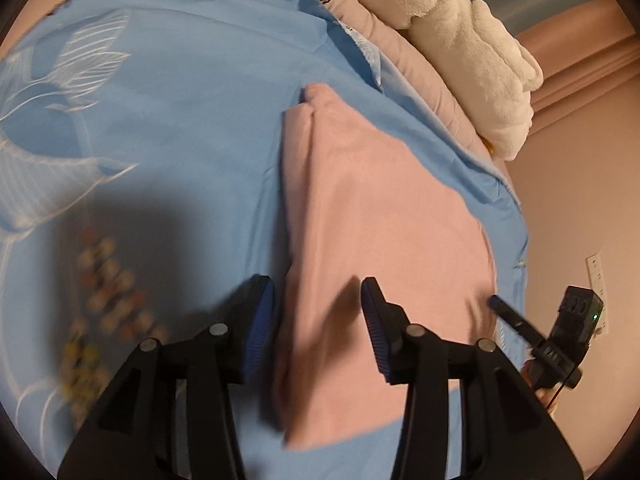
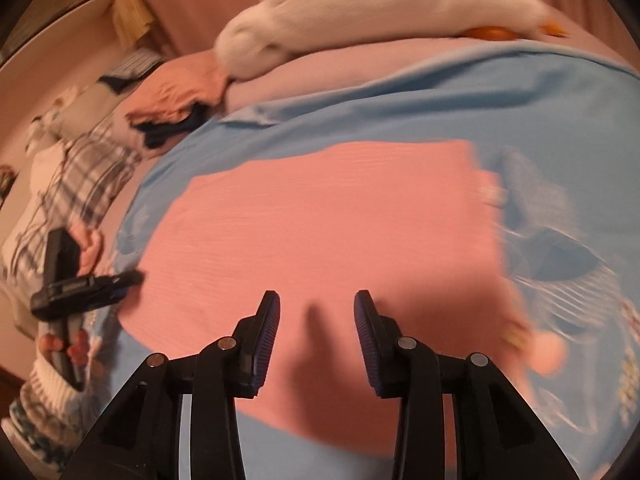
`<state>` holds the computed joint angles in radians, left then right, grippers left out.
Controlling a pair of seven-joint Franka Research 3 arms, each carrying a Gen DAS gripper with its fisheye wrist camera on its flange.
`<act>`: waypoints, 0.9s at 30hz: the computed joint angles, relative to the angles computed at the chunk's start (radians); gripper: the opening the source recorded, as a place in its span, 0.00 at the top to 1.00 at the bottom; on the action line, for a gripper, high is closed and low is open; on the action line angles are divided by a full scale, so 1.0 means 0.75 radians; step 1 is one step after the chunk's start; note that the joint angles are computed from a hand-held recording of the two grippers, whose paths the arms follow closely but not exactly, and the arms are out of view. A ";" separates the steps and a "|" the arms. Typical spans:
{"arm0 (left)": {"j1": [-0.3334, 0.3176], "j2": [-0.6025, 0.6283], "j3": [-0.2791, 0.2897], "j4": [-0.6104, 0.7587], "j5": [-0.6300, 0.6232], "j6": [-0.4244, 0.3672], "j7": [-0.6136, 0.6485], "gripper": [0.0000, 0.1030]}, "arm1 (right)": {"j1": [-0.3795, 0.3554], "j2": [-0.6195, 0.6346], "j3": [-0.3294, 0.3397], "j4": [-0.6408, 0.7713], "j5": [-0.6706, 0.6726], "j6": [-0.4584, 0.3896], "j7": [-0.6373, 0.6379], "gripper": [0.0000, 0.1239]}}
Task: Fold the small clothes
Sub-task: 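Lay the lifted hem onto the collar end and release both tools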
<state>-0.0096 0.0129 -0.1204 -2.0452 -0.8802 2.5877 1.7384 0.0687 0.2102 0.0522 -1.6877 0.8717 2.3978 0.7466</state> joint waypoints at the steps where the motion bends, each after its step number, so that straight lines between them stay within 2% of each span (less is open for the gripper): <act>1: 0.000 0.027 0.000 0.028 0.007 -0.002 -0.011 0.57 | 0.017 0.035 0.012 0.044 -0.014 -0.001 0.004 0.69; 4: 0.013 0.085 -0.015 0.090 -0.009 -0.002 -0.002 0.59 | 0.070 0.132 0.038 0.166 -0.108 0.042 0.053 0.70; 5: 0.018 0.101 -0.022 0.107 -0.010 0.000 -0.010 0.59 | 0.079 0.155 0.045 0.198 -0.127 0.045 0.070 0.74; 8: 0.030 0.129 -0.037 0.138 0.033 -0.004 -0.044 0.77 | 0.091 0.224 0.064 0.293 -0.178 0.033 0.108 0.80; 12: 0.041 0.122 -0.049 0.133 0.081 0.000 -0.100 0.83 | 0.168 0.301 0.041 0.364 -0.390 0.048 0.244 0.84; 14: 0.037 0.117 -0.049 0.142 0.138 -0.002 -0.161 0.85 | 0.173 0.290 0.051 0.331 -0.427 0.107 0.243 0.85; 16: 0.030 0.108 -0.052 0.150 0.186 0.008 -0.197 0.86 | 0.158 0.286 0.060 0.340 -0.433 0.073 0.272 0.85; 18: 0.017 0.088 -0.059 0.162 0.233 0.025 -0.214 0.86 | 0.124 0.289 0.081 0.361 -0.389 0.028 0.265 0.85; 23: -0.034 0.085 -0.077 0.254 0.383 0.033 -0.280 0.86 | -0.028 0.227 0.142 0.290 -0.034 -0.078 0.144 0.84; 27: -0.086 0.134 -0.101 0.370 0.531 0.019 -0.366 0.87 | -0.129 0.232 0.128 0.284 0.221 -0.259 0.129 0.82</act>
<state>-0.0738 0.1134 -0.1964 -1.7680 -0.4821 2.6023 1.4643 -0.0278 0.3840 0.1483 -1.4750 1.0372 2.2032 0.8432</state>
